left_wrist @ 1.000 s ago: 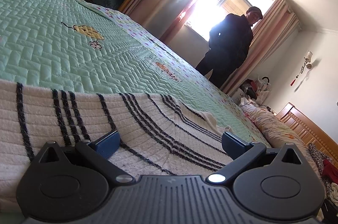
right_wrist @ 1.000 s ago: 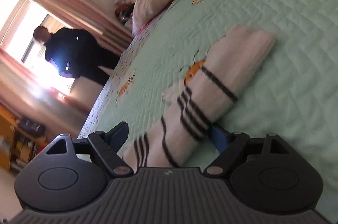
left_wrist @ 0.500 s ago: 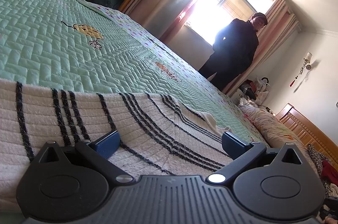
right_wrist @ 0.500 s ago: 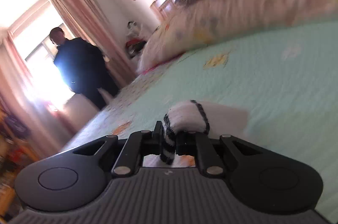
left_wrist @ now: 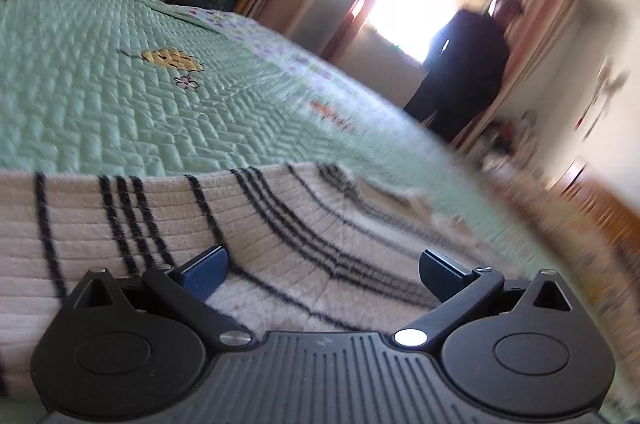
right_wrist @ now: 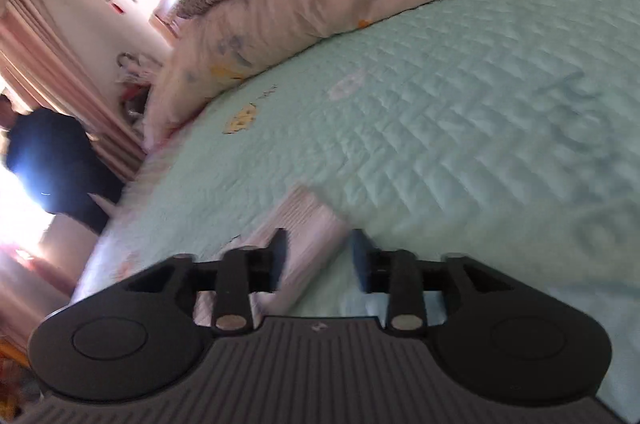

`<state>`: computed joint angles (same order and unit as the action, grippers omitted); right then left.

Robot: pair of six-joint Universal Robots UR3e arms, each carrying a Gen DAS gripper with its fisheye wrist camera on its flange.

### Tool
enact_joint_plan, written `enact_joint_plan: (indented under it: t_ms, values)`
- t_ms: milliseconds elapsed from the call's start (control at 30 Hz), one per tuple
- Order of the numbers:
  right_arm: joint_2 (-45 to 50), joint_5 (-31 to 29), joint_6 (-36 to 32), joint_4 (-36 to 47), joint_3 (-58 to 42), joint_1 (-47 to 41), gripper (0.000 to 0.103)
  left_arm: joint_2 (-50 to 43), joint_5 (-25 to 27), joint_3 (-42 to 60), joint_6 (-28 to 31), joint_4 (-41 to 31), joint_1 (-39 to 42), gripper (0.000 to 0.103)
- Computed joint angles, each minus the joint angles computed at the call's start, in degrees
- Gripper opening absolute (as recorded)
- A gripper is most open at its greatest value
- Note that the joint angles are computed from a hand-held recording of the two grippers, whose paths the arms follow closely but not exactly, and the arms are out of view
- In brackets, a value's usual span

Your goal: Fold clothes

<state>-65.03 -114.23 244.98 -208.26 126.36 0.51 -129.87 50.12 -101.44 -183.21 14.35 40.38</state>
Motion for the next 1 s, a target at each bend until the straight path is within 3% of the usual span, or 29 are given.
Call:
enact_joint_plan:
  t_ms: [67, 200, 300, 400, 633, 733, 833, 1000]
  values:
    - [-1.1, 2.9, -2.7, -7.2, 4.3, 2.8, 0.06, 6.7, -1.5, -7.3, 0.6, -0.6, 1.8, 0.1]
    - [0.2, 6.6, -5.5, -18.8, 8.2, 14.1, 0.072, 19.4, -11.2, -25.5, -5.0, 2.2, 13.9, 0.102]
    - [5.0, 4.7, -6.9, -19.2, 1.4, 24.7, 0.075, 27.5, -11.4, -35.2, -7.8, -1.4, 23.2, 0.102]
    - [9.9, 6.2, -10.7, -15.7, -9.4, 31.0, 0.075, 27.8, -13.3, -38.5, -11.1, -2.9, 28.2, 0.102]
    - [16.1, 17.6, -22.8, -3.4, -32.3, 33.6, 0.081, 15.4, -9.4, -26.0, -24.3, 4.9, 17.0, 0.102]
    - [18.6, 16.7, -23.1, -0.5, -37.8, 34.7, 0.081, 5.2, -8.5, -17.6, -35.6, 15.0, 11.9, 0.102]
    - [21.7, 17.2, -22.6, 0.8, -42.3, 33.8, 0.081, -3.8, -3.4, -8.5, -43.2, 23.6, 5.9, 0.102]
    - [26.7, 21.7, -23.5, 4.8, -50.6, 32.3, 0.082, -15.6, -1.1, 10.6, -47.8, 24.1, 1.9, 0.1]
